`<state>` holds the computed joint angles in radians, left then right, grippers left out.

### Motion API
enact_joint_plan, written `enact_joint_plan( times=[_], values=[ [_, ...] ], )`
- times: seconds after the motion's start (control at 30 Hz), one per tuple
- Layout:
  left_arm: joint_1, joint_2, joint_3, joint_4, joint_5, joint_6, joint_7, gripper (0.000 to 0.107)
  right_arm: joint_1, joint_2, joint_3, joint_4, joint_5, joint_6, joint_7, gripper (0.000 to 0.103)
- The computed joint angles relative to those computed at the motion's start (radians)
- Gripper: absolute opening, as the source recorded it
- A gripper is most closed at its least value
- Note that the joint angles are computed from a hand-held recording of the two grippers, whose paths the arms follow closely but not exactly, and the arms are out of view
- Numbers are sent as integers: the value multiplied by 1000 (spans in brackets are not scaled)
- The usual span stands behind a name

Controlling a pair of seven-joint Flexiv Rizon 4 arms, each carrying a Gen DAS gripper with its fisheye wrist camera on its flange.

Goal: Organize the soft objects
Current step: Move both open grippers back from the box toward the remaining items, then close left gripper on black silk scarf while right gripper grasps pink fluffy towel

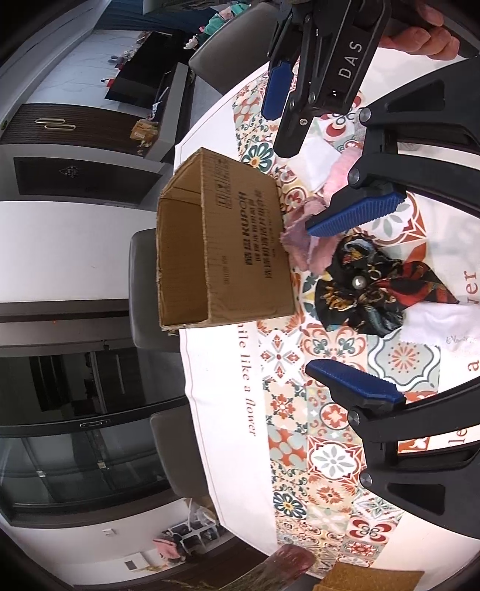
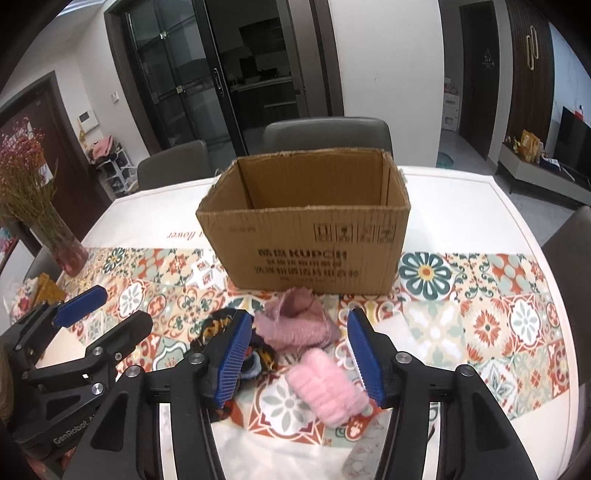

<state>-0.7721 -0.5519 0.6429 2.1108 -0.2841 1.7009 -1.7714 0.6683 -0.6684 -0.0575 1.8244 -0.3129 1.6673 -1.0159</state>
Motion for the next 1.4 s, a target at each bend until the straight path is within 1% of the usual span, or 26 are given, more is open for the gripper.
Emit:
enact_joint_plan(
  times=[0.1,0.23,0.33,0.47,0.63,0.8,0.93,1.07,1.17,1.33,1.4],
  values=[
    [22,10,-31,20,5,19,5,74,-6,1,13,13,4,0,0,55],
    [36,14,-61,40,-4,34,25,75,7,1,5,35,8,8,-1,55],
    [44,12,-81,51,-21,35,38,75,0,-4,15,43,14,5,-1,55],
    [87,15,-141,64,-35,46,50,75,-37,-13,61,41,13,-16,-8,55],
    [148,12,-214,76,-43,56,71,75,-31,-24,53,44,12,-17,-5,55],
    [200,3,-269,75,-43,44,85,76,-46,-42,71,31,6,-39,-8,55],
    [255,-3,-322,70,-30,31,86,76,-84,-64,116,7,-2,-69,-23,55],
    [277,-18,-335,54,-11,3,86,77,-109,-87,146,-19,-6,-104,-35,55],
    [317,-28,-368,41,11,-16,84,78,-129,-105,172,-40,-7,-134,-49,55],
    [357,-51,-395,18,45,-48,68,78,-135,-132,179,-72,-5,-170,-56,55],
    [388,-59,-421,12,57,-52,65,78,-143,-141,189,-84,-5,-180,-66,55]
  ],
)
